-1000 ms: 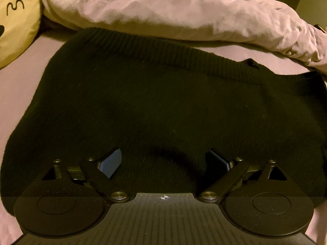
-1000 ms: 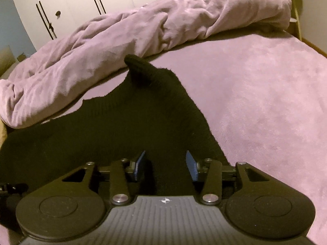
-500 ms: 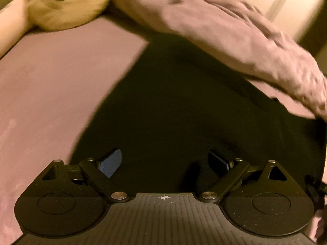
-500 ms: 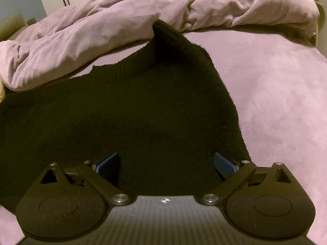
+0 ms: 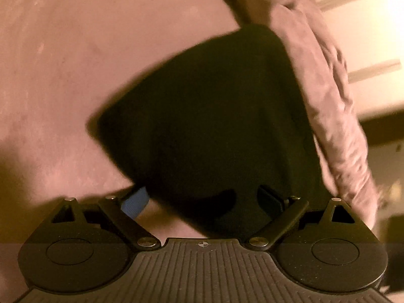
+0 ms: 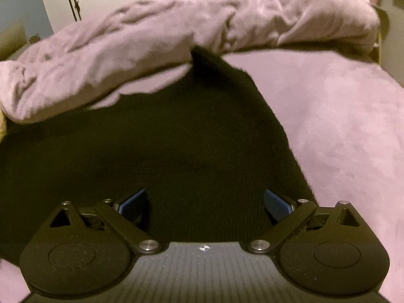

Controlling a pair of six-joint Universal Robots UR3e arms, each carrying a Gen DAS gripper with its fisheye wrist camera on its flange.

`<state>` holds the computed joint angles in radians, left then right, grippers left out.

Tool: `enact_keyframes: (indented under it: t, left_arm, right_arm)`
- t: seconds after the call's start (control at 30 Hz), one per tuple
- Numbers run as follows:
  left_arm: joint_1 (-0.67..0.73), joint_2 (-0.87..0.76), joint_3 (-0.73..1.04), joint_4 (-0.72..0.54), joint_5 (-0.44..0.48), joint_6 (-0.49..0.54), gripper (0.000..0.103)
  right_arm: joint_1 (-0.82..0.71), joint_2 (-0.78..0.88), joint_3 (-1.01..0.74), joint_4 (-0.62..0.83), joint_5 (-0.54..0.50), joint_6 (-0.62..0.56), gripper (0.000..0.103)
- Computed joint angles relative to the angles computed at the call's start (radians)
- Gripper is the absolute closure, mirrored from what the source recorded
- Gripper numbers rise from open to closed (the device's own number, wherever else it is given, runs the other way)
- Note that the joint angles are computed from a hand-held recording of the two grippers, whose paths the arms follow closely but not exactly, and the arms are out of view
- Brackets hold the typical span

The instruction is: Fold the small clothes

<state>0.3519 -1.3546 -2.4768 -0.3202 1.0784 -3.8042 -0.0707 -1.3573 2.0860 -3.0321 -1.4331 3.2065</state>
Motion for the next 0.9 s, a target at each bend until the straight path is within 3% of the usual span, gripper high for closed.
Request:
enact_keyframes:
  t: [0.17,0.23,0.27,0.3,0.33,0.37,0.43,0.5,0.57,0.63,0.73,0.8,0.9]
  left_arm:
    - [0.026,-0.071,-0.005,0.116,-0.025,-0.053,0.012]
    - [0.025,-0.100,0.003,0.141,-0.011,-0.085,0.028]
    - [0.025,-0.107,0.012,0.133,-0.003,-0.093,0.034]
    - [0.024,-0.113,0.021,0.128,0.004,-0.097,0.050]
    - [0.035,-0.093,0.024,0.092,0.004,-0.080,0.057]
    - [0.036,-0.076,0.046,0.033,0.016,-0.062,0.057]
    - [0.027,-0.023,0.094,-0.088,0.068,-0.029,0.050]
    - [-0.020,0.018,0.158,-0.190,0.185,0.000,0.043]
    - [-0.097,0.005,0.219,-0.189,0.292,0.038,0.036]
    - [-0.186,-0.049,0.290,-0.173,0.403,0.081,0.021]
    - [-0.321,-0.201,0.443,-0.153,0.563,0.098,0.020]
    - [-0.413,-0.305,0.564,-0.174,0.723,0.063,0.019]
    - [-0.496,-0.412,0.686,-0.154,0.887,0.017,0.017]
  right_arm:
    - [0.098,-0.103,0.123,-0.041,0.052,0.010,0.025]
    - [0.148,-0.083,0.128,-0.087,0.051,0.016,0.031]
    - [0.175,-0.057,0.109,-0.105,0.040,0.032,0.038]
    - [0.188,-0.034,0.086,-0.108,0.047,0.048,0.051]
    - [0.186,-0.012,0.059,-0.098,0.074,0.063,0.057]
    - [0.175,0.009,0.032,-0.088,0.107,0.076,0.064]
    - [0.167,0.055,-0.022,-0.082,0.109,0.083,0.064]
    - [0.160,0.092,-0.065,-0.076,0.060,0.075,0.064]
    - [0.129,0.121,-0.104,-0.059,0.030,0.081,0.067]
    - [0.104,0.144,-0.150,-0.047,0.004,0.084,0.067]
    - [0.097,0.217,-0.267,-0.042,-0.068,0.059,0.067]
    - [0.094,0.283,-0.360,-0.027,-0.101,0.036,0.067]
    - [0.087,0.401,-0.524,0.004,-0.149,-0.016,0.067]
